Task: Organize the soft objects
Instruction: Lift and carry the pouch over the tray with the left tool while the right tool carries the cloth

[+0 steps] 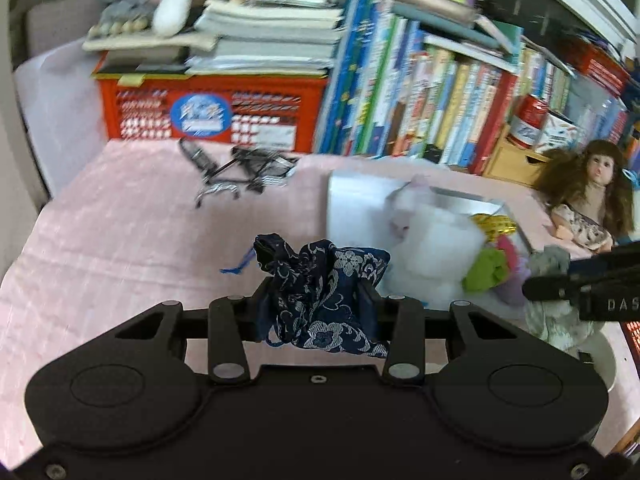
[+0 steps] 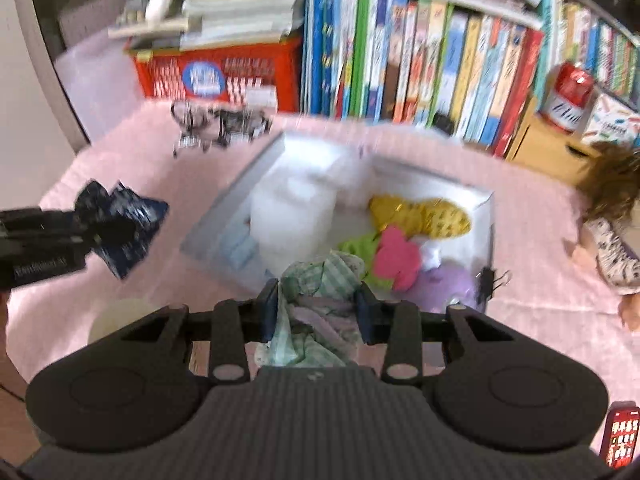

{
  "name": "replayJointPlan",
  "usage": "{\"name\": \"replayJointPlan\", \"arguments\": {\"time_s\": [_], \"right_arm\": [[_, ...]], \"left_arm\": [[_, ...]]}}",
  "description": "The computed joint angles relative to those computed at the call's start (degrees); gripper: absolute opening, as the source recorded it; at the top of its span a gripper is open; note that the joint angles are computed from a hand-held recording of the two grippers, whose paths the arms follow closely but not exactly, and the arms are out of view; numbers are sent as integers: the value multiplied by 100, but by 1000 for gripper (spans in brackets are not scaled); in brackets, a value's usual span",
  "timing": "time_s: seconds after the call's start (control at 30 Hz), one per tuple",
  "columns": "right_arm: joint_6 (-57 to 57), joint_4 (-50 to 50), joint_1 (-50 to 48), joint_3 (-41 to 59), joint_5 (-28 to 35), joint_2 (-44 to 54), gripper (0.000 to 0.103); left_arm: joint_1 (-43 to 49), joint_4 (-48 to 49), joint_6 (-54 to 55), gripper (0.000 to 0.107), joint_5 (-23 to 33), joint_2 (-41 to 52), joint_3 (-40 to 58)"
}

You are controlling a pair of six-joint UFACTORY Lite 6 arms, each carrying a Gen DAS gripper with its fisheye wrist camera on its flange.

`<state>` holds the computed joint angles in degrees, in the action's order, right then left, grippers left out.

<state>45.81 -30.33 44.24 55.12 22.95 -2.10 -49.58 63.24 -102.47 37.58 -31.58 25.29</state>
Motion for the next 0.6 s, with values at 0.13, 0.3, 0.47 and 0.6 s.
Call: {"name": "replayJointPlan", "arguments": {"time_s": [0.13,0.3,0.47,0.6], "right_arm": [[555,-558,-161,-339,-172,-453,44],[844,-841,-442,-755,-356,-913,44],[987,-962,-753,-1013,-557,-1095,44],[672,-684,-1051,-1144,-749,-1139,44]], "left_arm": [[-500,241,-361,40,305,683,588],[-892,358,-523,40,526,1364,1228],[-1016,308,-475,40,461,2107,1914],[-953,147,-291,40,236,2643,2401]]}}
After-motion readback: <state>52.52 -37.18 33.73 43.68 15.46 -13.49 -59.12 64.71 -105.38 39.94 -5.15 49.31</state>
